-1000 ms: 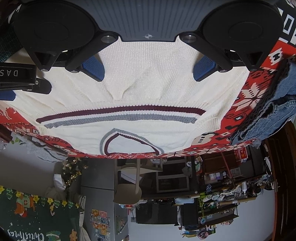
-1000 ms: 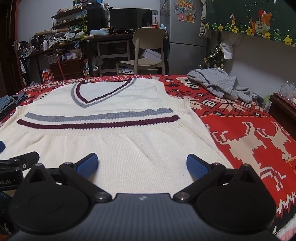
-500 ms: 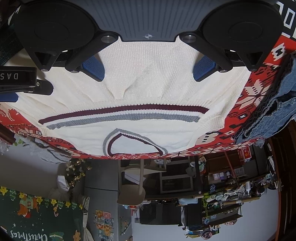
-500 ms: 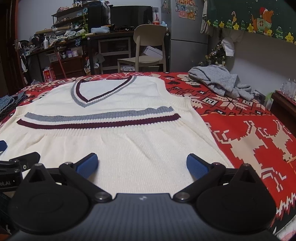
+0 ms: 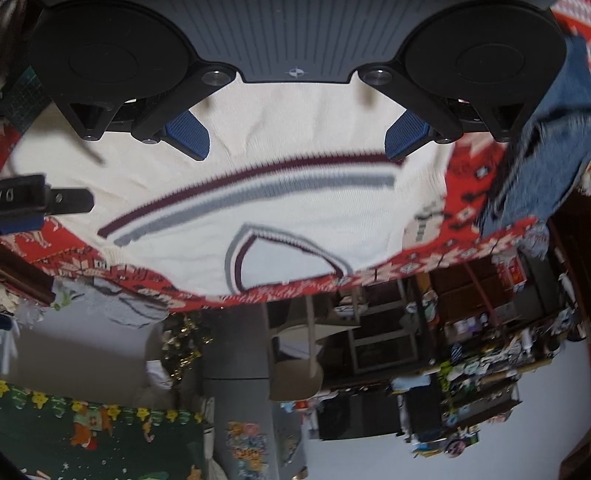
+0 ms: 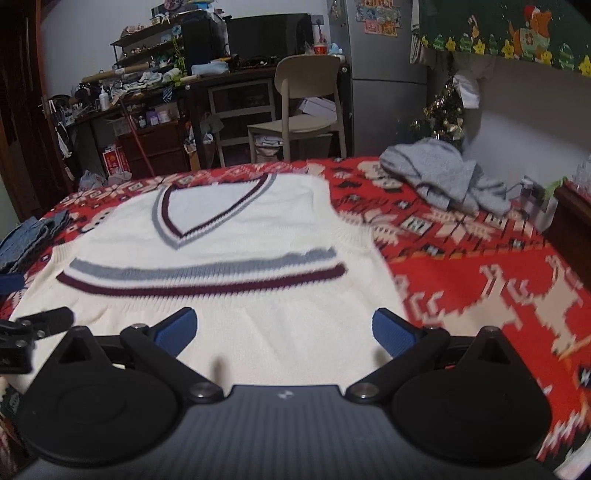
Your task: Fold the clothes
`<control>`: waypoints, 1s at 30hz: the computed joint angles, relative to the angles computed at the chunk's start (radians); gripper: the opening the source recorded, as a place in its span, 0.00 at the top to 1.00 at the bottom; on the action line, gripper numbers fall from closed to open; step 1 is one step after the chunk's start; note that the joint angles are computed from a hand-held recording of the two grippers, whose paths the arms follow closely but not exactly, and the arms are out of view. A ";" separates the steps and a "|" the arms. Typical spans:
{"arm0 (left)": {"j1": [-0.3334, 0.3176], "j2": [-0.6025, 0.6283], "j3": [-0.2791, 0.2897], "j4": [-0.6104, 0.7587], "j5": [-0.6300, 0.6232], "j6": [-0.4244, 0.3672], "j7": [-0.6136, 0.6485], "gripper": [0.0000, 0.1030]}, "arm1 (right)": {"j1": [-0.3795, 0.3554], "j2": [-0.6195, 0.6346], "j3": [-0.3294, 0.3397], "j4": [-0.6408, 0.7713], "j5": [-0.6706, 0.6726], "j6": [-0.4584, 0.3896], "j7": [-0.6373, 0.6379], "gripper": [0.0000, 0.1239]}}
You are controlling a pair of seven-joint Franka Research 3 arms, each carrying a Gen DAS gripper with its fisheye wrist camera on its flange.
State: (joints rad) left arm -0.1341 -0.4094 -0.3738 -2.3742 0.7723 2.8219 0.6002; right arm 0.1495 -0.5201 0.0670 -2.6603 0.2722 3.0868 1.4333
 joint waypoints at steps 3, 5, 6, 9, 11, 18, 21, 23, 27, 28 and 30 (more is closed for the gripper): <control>-0.066 0.033 0.105 0.034 -0.115 0.005 0.177 0.01 | 0.011 0.034 -0.050 0.075 -0.010 -0.040 -0.048 0.19; -0.067 0.055 0.140 0.060 -0.155 0.019 0.270 0.01 | 0.056 0.073 -0.116 0.143 0.015 -0.076 -0.111 0.22; -0.068 0.068 0.157 0.076 -0.179 0.020 0.321 0.01 | 0.079 0.096 -0.149 0.184 0.031 -0.105 -0.154 0.25; -0.072 0.123 0.214 0.132 -0.263 0.051 0.490 0.01 | 0.138 0.170 -0.232 0.321 0.109 -0.216 -0.314 0.31; -0.128 0.175 0.293 0.173 -0.411 0.083 0.679 0.01 | 0.182 0.226 -0.294 0.422 0.201 -0.303 -0.443 0.36; -0.242 0.394 0.452 0.435 -0.994 0.000 1.228 0.17 | 0.126 0.509 -0.302 0.802 0.299 -0.587 -0.556 0.66; -0.192 0.508 0.429 0.587 -1.041 -0.092 1.282 0.42 | 0.086 0.653 -0.267 0.969 0.298 -0.659 -0.554 0.75; -0.154 0.588 0.409 0.700 -1.048 -0.188 1.298 0.57 | 0.058 0.738 -0.241 1.073 0.290 -0.700 -0.556 0.76; -0.079 0.683 0.347 0.829 -1.070 -0.285 1.380 0.58 | 0.008 0.897 -0.190 1.276 0.240 -0.763 -0.566 0.78; -0.064 0.703 0.333 0.855 -1.065 -0.306 1.393 0.58 | -0.005 0.936 -0.176 1.329 0.226 -0.782 -0.571 0.79; -0.041 0.745 0.311 0.908 -1.043 -0.349 1.390 0.58 | -0.031 1.001 -0.147 1.418 0.202 -0.814 -0.596 0.79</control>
